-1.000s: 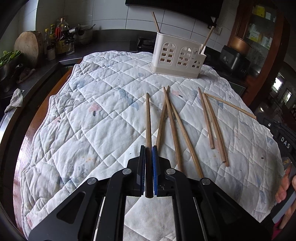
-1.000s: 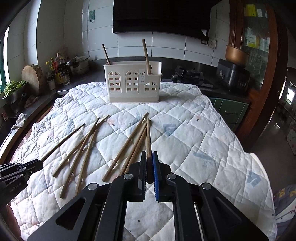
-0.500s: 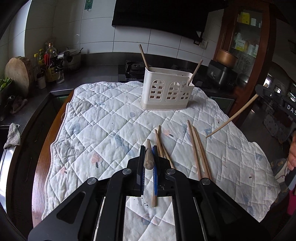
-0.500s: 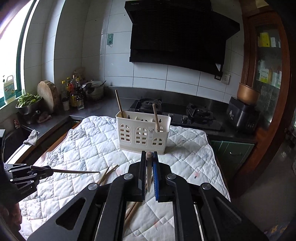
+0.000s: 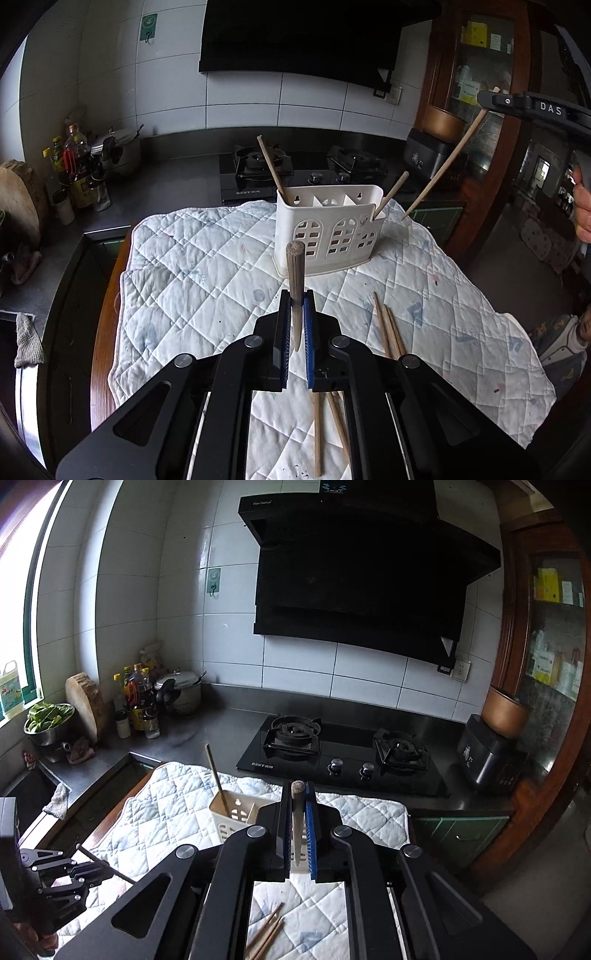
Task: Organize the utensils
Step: 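Lift the left tool's chopstick into the white holder while the right tool carries its chopstick there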
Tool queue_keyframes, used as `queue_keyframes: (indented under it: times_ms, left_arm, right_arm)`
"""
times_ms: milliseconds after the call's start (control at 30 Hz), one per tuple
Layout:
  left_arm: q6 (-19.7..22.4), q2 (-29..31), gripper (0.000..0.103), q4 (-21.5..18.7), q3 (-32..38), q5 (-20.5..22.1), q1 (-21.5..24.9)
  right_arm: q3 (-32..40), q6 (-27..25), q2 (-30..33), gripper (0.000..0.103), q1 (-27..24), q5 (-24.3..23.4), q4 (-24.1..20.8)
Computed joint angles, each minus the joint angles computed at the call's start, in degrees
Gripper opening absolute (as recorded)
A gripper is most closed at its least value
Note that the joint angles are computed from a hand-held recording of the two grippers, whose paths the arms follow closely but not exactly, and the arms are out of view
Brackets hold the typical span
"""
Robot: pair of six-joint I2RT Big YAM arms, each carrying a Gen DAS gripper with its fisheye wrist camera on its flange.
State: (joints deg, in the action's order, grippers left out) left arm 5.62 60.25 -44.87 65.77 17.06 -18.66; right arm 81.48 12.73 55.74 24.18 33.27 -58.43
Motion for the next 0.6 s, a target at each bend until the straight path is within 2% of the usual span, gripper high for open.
queue_keyframes:
  times_ms: [167,267,467,600]
  left_arm:
    - [-0.3,3.7,0.005,-1.0,5.8,-0.1,-0.2]
    - [-1.1,5.3,0.005,-0.8,9.7,0.2,-0.1]
    - [-3.6,8.8,0.005,2.1,18.2,0.0,-1.4]
    - [-5.8,12.7,0.005,5.1,22.8,-2.2,-3.0]
  right_arm:
    - [2.6,-0.8,5.5,0.006,-6.1,-4.5,1.5]
    - [2.5,-1.5,7.9,0.006,-7.9,-5.8,2.4]
    - [1.2,-1.3,10.4,0.006,-11.0,-9.8,4.1]
    - [0.2,-1.6,11.0,0.006,-11.4,-9.8,5.1]
